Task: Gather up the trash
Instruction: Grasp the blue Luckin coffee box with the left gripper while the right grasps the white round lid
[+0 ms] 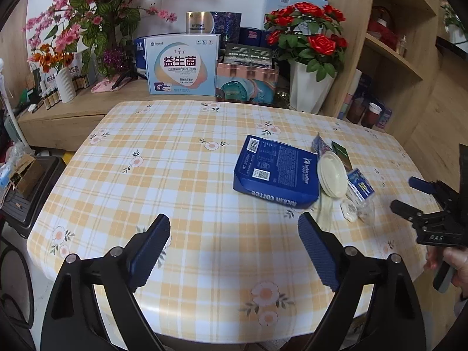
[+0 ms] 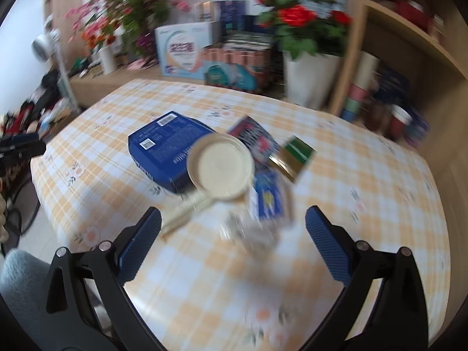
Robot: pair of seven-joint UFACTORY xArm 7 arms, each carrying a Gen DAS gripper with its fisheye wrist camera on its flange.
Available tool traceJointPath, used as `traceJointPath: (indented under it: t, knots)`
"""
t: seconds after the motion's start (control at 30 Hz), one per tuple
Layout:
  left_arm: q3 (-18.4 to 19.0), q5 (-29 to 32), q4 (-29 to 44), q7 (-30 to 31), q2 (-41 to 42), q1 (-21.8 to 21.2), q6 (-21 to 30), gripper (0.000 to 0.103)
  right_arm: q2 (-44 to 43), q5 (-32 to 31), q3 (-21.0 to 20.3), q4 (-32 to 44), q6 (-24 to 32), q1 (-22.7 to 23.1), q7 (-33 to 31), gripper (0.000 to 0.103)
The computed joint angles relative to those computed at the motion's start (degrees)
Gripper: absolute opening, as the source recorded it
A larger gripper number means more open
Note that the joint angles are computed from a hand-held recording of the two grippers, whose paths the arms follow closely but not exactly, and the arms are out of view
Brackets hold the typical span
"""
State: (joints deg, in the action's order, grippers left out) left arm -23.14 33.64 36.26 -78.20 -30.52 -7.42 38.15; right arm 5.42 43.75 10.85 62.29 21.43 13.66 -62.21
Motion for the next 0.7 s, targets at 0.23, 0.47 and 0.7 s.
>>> traceJointPath:
  t: [0.23, 0.47, 0.7]
  knots:
    - [4.09, 1.06, 0.04, -0.07, 6.42, 3.44, -8.64, 0.077, 15.49, -17.69, 0.89, 16.29, 3.90, 2.42, 7.87, 0.097]
    - [6.53, 2.33, 1.19, 1.08, 12.58, 4.66, -14.43, 0.075, 24.96, -28.26, 1.59, 27.11, 10.74, 2.96, 13.39, 0.097]
    - [9.78, -1.84, 1.04, 2.86, 17.48, 3.22, -22.24, 0.068, 28.00, -28.83, 3.13, 31.51, 15.44, 1.67, 14.72, 0.088]
